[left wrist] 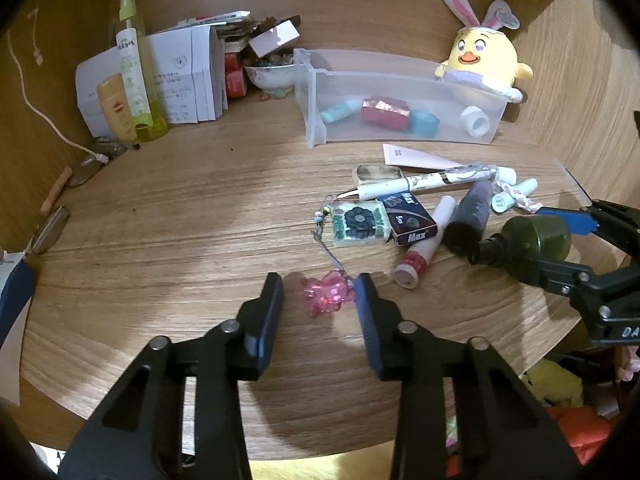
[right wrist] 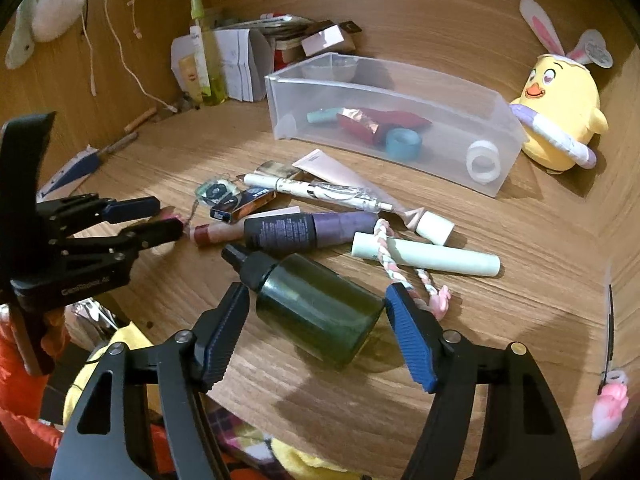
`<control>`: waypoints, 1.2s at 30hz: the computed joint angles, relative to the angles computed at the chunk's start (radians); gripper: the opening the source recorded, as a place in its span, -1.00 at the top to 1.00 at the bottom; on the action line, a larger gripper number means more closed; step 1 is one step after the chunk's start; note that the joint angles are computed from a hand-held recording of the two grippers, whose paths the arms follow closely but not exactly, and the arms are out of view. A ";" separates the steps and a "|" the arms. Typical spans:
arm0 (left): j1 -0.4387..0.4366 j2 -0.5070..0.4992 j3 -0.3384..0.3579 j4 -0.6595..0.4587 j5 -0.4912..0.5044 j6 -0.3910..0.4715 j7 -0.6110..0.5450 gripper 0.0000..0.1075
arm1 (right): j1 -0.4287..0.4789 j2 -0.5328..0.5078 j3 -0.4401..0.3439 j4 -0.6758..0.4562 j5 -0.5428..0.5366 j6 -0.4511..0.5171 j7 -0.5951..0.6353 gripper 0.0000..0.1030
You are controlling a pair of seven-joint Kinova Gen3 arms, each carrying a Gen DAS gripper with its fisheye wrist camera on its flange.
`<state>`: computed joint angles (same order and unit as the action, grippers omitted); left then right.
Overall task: Organize objects
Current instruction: 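Grasp the pink keychain with the left gripper while the right grasps the dark green bottle, then carry the keychain and green bottle over the clear box and release them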
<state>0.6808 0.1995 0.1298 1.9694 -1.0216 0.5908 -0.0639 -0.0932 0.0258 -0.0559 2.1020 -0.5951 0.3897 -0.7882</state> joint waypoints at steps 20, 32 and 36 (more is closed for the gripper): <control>-0.032 -0.069 0.024 0.031 -0.115 -0.002 0.152 0.51 | 0.067 -0.006 0.020 -0.009 -0.261 0.052 0.211 -0.21; -0.069 -0.084 0.065 -0.034 -0.210 0.018 0.173 0.51 | 0.075 -0.018 0.065 -0.041 -0.418 0.049 0.337 -0.21; -0.076 -0.075 0.063 -0.067 -0.215 0.010 0.146 0.51 | 0.086 -0.009 0.067 -0.061 -0.441 0.037 0.353 -0.21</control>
